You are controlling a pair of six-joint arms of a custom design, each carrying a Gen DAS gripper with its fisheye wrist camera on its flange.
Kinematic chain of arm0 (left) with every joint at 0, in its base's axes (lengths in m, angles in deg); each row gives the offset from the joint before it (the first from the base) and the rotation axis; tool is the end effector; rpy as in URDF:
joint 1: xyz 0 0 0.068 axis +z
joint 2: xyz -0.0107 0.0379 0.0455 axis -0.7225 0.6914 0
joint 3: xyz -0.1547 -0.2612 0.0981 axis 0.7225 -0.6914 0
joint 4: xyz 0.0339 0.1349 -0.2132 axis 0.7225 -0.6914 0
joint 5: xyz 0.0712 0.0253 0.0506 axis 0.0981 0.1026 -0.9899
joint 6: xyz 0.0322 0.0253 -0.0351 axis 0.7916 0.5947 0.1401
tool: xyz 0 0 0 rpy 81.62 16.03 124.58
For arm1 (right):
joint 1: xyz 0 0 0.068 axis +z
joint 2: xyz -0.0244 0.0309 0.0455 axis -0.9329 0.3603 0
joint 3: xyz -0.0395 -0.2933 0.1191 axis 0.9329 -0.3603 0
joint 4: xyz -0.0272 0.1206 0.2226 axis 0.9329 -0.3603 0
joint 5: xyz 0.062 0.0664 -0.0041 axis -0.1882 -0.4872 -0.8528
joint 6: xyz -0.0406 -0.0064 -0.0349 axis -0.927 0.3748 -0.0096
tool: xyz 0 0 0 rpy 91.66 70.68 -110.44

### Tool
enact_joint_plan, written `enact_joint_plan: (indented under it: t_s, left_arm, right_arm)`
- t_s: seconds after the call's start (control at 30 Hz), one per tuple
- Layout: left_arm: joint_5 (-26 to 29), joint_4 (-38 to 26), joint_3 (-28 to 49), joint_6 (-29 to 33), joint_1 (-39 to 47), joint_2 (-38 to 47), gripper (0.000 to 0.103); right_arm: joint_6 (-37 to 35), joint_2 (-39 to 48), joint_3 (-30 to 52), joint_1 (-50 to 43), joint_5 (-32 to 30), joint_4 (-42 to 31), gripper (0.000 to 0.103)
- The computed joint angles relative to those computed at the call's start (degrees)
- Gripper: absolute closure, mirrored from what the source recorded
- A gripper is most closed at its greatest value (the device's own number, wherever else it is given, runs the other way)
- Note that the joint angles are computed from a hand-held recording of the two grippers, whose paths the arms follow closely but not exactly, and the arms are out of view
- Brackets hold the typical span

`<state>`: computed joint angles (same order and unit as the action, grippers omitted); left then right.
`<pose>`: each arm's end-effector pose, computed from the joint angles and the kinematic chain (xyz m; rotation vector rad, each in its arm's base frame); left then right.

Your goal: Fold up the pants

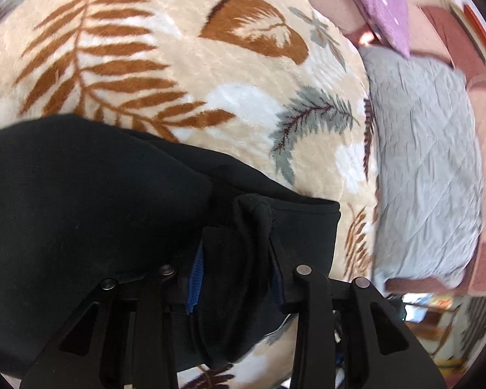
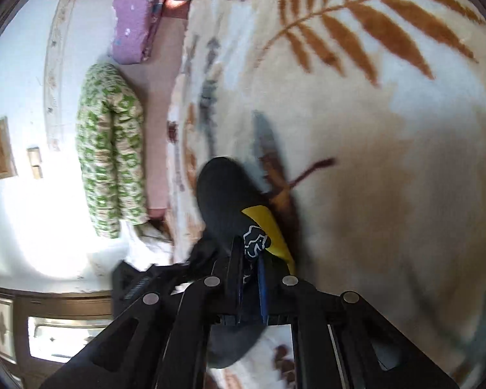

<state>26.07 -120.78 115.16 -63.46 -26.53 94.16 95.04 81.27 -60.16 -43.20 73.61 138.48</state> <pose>0.3135 0.0905 0.1426 -0.2816 2.8662 -0.8984 0.2139 0.1133 0.1168 1.0350 2.2671 1.2589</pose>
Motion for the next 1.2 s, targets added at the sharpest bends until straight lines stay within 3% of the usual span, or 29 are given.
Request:
enact_joint_plan:
  t_s: [0.07, 0.17, 0.23, 0.3, 0.33, 0.4, 0.53, 0.7, 0.9, 1.07, 1.2]
  left_arm:
    - [-0.61, 1.17, -0.86, 1.76, -0.61, -0.95, 0.069]
    - [0.29, -1.95, 0.16, 4.73, 0.68, -1.35, 0.069]
    - [0.35, -5.22, 1.18, 6.12, 3.34, -2.2, 0.067]
    - [-1.18, -6.28, 1.47, 7.1, 5.57, -3.96, 0.066]
    - [-2.59, -6.35, 1.51, 7.46, 7.5, -5.42, 0.066]
    - [-3.28, -6.54, 2.06, 7.65, 10.6, -6.65, 0.066]
    - [-2.42, -15.3, 8.36, 11.6, 17.16, -4.37, 0.066]
    - [-4.87, -19.38, 12.32, 20.64, 27.34, -6.11, 0.066]
    - [-10.21, -20.46, 20.77, 29.97, 40.18, 0.79, 0.06]
    - [-10.21, -29.19, 33.13, 31.39, 44.04, 11.92, 0.06]
    - [-8.54, -34.42, 39.18, 32.44, 43.85, 16.62, 0.06]
  right_arm:
    - [-1.29, 4.9, -2.72, -1.09, -1.12, 7.96, 0.102]
    - [-8.02, -1.32, 1.1, 0.5, 0.4, -4.68, 0.096]
    - [-6.56, -2.73, 0.64, -0.68, -2.7, -4.35, 0.091]
    - [-2.85, -5.6, -2.23, -2.38, -6.6, -2.27, 0.069]
    - [-2.01, -7.82, -3.4, -2.89, -7.85, -2.02, 0.063]
    - [-3.15, -17.59, -4.13, -3.07, -7.09, -11.0, 0.046]
    - [-7.75, -34.91, -1.91, -1.48, -3.11, -31.42, 0.046]
    - [-8.06, -40.2, 1.61, 5.76, 0.92, -39.91, 0.045]
    - [-15.48, -29.23, 11.88, 17.95, 4.23, -44.02, 0.041]
    - [-29.5, -10.44, 33.1, 31.32, 8.84, -53.02, 0.038]
    - [-42.71, 4.72, 54.13, 42.25, 20.51, -66.11, 0.037]
